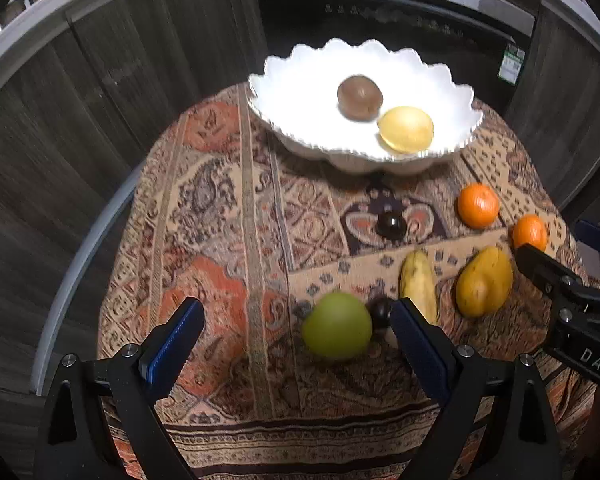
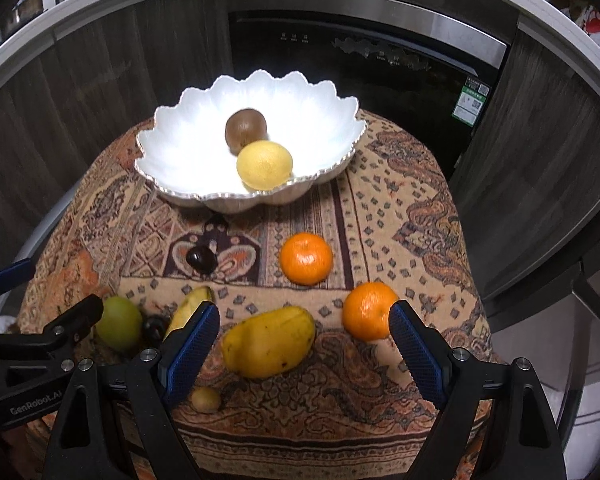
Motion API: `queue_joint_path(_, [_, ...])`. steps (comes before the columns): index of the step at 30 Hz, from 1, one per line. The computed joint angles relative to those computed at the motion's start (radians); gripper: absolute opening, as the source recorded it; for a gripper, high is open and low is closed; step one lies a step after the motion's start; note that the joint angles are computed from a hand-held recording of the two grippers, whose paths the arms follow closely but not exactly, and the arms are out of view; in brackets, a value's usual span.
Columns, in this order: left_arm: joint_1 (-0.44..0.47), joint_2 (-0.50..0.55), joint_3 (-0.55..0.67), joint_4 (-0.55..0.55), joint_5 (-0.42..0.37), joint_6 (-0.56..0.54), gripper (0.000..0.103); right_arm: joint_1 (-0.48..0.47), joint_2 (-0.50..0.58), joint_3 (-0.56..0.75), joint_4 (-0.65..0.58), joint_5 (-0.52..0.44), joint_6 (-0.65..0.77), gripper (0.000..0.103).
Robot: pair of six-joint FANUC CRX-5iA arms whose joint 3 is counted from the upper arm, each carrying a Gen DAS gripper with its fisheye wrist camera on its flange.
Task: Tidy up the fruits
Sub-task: 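Close the left tool on the green apple while the right tool grasps the yellow mango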
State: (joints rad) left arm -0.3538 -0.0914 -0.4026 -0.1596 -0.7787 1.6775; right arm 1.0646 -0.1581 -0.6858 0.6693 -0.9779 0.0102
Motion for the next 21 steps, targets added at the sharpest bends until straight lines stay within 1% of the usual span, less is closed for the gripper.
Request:
queue_joint_path(12, [0.005, 0.060, -0.023, 0.025, -0.006, -0.033, 0.094, 0.012, 0.033, -0.008, -0.041, 0.024, 0.001, 0.087])
queue_joint_path(17, [0.007, 0.081, -0.020, 0.029, 0.000, -0.044, 0.092, 0.004, 0.046, -0.004, -0.052, 0.032, 0.005, 0.087])
queue_joint_path(21, [0.008, 0.101, -0.015, 0.036, 0.008, -0.059, 0.088, -0.008, 0.057, -0.004, -0.067, 0.052, 0.009, 0.087])
